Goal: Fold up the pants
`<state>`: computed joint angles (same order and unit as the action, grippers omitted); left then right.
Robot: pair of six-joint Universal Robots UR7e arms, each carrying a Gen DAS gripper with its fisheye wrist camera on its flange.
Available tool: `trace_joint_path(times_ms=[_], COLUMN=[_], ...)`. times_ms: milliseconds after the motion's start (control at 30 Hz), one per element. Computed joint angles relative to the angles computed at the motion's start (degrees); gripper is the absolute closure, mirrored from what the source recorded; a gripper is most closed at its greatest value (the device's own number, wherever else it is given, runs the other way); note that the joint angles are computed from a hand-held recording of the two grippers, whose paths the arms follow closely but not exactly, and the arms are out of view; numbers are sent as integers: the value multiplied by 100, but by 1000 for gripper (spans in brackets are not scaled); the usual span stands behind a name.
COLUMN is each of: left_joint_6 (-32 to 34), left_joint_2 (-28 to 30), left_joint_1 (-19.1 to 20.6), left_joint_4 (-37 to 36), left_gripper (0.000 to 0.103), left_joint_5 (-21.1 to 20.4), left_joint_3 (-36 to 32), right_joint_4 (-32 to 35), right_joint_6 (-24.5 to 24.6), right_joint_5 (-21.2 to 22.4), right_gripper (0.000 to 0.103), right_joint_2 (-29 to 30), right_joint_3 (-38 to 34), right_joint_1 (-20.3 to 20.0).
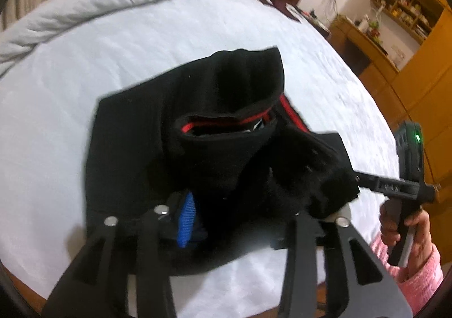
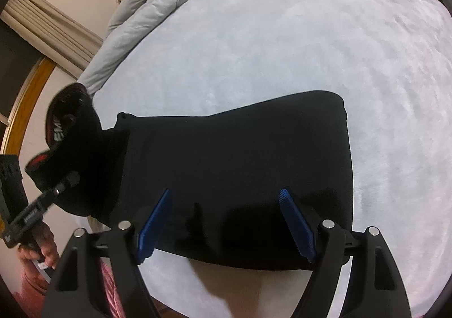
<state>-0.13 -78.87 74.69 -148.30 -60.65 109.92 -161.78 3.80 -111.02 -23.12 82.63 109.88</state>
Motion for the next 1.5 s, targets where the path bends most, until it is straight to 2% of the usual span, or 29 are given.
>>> trace_joint_path(times_ms=[67,100,167,233,300,367,467,533,600,700,900,1000,1167,1233,1300,1400,1500], left_joint_6=[6,-11,-83,-14,5,-138,-272,-445,-693,-887,-970,-1007,-1065,-1066,-1036,-1009,-978], left_joint_2=[103,155,292,277,152,-8,-193,-217,-124,11,107,172,111,133,175,191,182], left_joint_1=[101,132,280,303,349,411,461,407,377,435,553,551,641,641,644,633,611], left_joint_4=[272,394,790,717,664,623,408,383,648,852,944,1026,1243,1322,1324,1282,1223], left_gripper=[37,33,28,26,25,19,15,15,15,15,15,15,14,14,14,13,13], left_joint_5=[-332,-445,-731,-801,-1038,-1225,-963,-418,155,660,940,1117,985,975,985,1037,1118], left_joint_3=[-90,-122,-258,-197,-189,-235,-259,-268,-387,-499,-543,-631,-728,-783,-821,-825,-764], right_joint_4=[22,27,32,45,72,135,199,191,172,178,720,1111,1436,1438,1668,1972,1997], right_joint_6=[18,15,7,-3,-40,-58,-33,13,10,-180,-988,-1139,-1059,-1034,-898,-389,-190], right_joint_5=[-1,-5,-40,-45,-40,-61,-114,-116,71,282,1097,1065,1118,874,675,850,1038], right_gripper=[24,24,24,24,24,24,24,23,23,23,23,25,30,36,60,72,74], right_joint_2=[24,36,53,64,65,78,90,70,24,-2,233,553,862,911,1002,1047,1072], right_joint_3=[-17,-28,-31,-33,-42,-90,-138,-123,-85,-97,-543,-961,-1379,-1420,-1610,-1760,-1793], right_joint_1=[-14,-20,-31,-43,-51,-43,-20,9,46,167,492,613,658,723,749,657,602])
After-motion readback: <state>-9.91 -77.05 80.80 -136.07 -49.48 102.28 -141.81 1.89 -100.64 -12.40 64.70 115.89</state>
